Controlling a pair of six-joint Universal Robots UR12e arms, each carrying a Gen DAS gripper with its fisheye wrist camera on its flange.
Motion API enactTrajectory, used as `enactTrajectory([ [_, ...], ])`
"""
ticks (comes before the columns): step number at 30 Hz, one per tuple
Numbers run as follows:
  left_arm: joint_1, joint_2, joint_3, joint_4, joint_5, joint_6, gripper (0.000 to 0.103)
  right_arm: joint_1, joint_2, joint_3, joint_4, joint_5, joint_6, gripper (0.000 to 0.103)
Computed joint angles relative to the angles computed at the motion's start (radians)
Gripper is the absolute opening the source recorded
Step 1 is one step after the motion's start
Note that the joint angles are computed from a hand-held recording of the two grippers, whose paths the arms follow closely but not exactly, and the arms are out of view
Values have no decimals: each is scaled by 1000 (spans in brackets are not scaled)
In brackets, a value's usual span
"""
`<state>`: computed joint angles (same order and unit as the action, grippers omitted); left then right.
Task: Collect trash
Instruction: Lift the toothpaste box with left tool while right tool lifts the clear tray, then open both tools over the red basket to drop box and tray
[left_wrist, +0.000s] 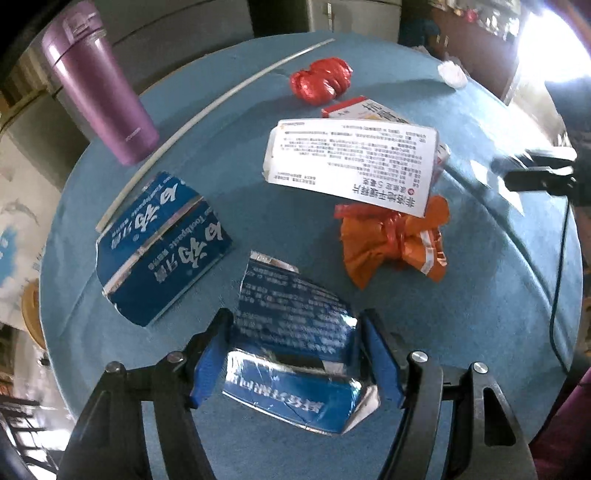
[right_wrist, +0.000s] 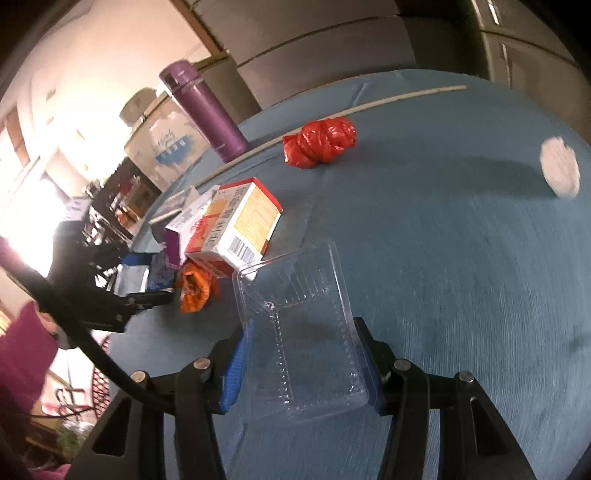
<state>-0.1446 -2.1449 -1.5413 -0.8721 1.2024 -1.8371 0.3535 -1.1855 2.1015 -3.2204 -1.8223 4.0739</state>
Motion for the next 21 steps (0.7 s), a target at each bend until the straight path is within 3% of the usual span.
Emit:
enactTrajectory([
  [9,46,9,-32,36,-79,-63,67,34,11,-10,-93,-10,62,55],
  [17,124,59,-78,99,-124,-180,67,56,49,-88,-83,34,-3,56],
  [21,174,122,-139,155,-132,-237,67,67,80,-145,-64,73,-43,56],
])
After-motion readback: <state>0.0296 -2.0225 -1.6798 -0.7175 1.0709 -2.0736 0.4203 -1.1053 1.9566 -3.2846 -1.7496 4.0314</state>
